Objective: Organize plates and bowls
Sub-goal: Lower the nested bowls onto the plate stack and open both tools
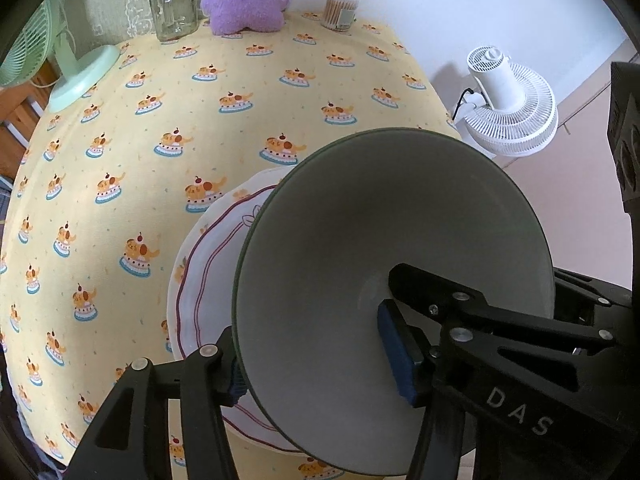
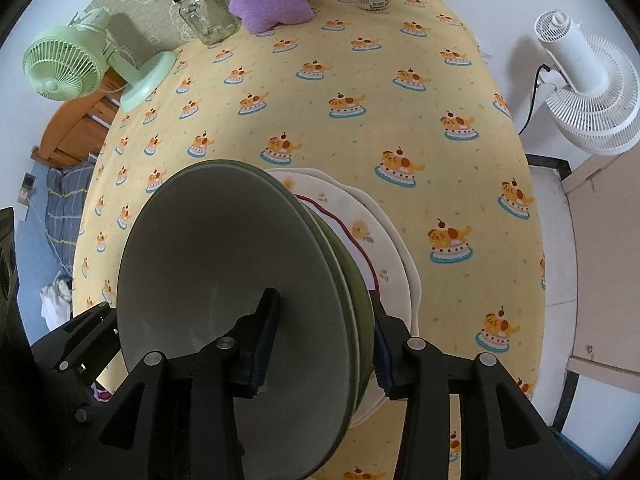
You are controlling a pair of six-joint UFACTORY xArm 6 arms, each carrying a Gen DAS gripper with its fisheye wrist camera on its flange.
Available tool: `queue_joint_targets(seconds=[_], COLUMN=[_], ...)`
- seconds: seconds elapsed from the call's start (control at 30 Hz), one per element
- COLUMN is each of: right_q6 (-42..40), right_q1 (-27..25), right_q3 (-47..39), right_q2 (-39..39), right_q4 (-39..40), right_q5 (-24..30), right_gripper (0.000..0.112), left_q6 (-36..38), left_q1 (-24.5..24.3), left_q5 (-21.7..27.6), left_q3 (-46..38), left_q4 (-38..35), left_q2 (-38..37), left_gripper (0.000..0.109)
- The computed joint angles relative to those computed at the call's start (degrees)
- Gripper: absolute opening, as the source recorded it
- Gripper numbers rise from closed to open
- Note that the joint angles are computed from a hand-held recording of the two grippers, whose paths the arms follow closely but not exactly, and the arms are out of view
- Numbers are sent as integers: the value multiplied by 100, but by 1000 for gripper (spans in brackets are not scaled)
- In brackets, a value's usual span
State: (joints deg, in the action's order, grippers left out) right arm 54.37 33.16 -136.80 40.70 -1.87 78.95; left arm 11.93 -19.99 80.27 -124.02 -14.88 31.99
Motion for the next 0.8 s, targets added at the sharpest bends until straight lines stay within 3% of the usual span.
queue_joint_targets(seconds=[0.2,0.4,0.67,0.8], right_q6=[-84,235,482,706], right_q1=[-18,150,416,667], right_q3=[567,1333,1715,1274], right_q2=[-301,-849,-1251,-1113], right_q4=[98,-624,-1314,-1853], right_q5=[-435,-894,-1101,-709], right_gripper=[52,77,80,80], left_q6=[-98,-215,-146,133], left_q1=[-47,-33,12,99], left_q5=[-209,-905,-1592,-1871], left_q3=[337,1168,2100,2401], left_q4=[230,296,393,285], left_q2=[-237,-816,-1596,-1862], left_gripper=[67,87,89,89])
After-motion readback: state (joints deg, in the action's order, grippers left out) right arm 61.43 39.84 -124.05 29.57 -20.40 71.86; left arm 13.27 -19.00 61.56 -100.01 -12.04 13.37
